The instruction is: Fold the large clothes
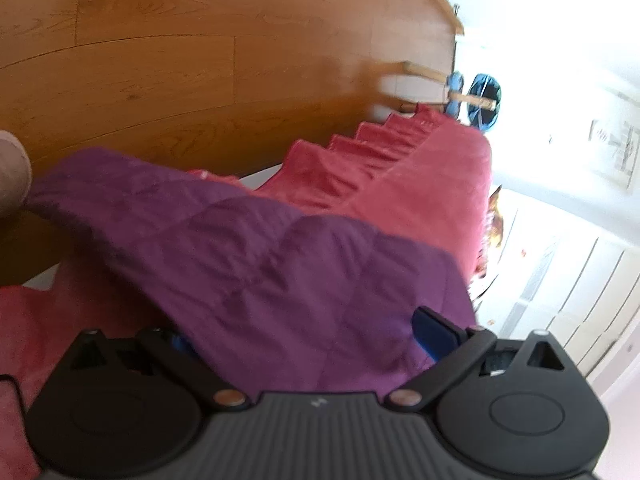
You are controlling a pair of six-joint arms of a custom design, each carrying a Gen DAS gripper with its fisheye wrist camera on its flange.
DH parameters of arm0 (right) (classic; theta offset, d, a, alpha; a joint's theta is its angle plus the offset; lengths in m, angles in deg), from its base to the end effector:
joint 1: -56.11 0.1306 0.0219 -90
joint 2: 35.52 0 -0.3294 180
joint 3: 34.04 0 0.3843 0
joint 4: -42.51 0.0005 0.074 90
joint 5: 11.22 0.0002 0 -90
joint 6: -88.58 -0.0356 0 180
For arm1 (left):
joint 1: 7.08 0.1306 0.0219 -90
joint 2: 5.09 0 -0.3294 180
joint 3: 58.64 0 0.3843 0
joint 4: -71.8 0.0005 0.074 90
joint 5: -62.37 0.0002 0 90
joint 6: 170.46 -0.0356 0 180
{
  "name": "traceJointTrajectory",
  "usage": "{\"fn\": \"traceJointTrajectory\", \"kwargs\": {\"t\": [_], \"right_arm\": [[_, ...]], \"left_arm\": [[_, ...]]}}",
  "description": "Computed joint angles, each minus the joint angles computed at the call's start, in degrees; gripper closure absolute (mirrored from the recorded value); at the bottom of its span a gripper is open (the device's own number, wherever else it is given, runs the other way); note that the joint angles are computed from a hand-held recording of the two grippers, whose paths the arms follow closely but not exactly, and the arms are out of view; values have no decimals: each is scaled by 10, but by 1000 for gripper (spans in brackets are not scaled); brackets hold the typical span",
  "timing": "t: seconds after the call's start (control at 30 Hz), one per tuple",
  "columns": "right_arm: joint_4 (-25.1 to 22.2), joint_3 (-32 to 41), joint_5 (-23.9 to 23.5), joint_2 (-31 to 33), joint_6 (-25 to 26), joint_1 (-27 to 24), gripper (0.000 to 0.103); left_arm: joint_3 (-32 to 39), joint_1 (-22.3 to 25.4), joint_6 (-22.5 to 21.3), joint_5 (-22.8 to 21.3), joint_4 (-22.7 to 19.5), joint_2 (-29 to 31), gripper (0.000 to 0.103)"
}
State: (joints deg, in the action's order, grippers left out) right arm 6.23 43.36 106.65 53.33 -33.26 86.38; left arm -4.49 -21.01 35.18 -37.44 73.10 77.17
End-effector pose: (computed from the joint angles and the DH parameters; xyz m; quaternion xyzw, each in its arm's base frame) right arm 0.4083 0.2184 0.3055 0.0992 0.9040 -0.0119 0.4157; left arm 0.4029 -0.0942 0.2266 -0.6865 0.5010 -0.4412 0.2883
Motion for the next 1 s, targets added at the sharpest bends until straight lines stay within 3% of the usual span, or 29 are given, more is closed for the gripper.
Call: {"fn": "traceJointTrajectory", "kwargs": {"t": [0.1,0.23,0.33,0.57,0.77,1.0], "right_arm": [[0,0,0,0,0,0,0],[0,2,0,2,-1,0,0],[-1,4,1,4,-2,1,0],[2,3,-5,3,4,-1,0],[0,5,-7,3,3,-2,0],[-1,7,-14,4,2,-5,0]], "left_arm": [[-2,4,10,-16,11,4,14],[-1,5,5,-38,24,9,37],[4,6,-15,-42,40,15,56],[22,16,-98,-73,58,-1,79],[92,35,-262,-86,48,-15,80],[289,23,-553,-63,-50,58,80]]}}
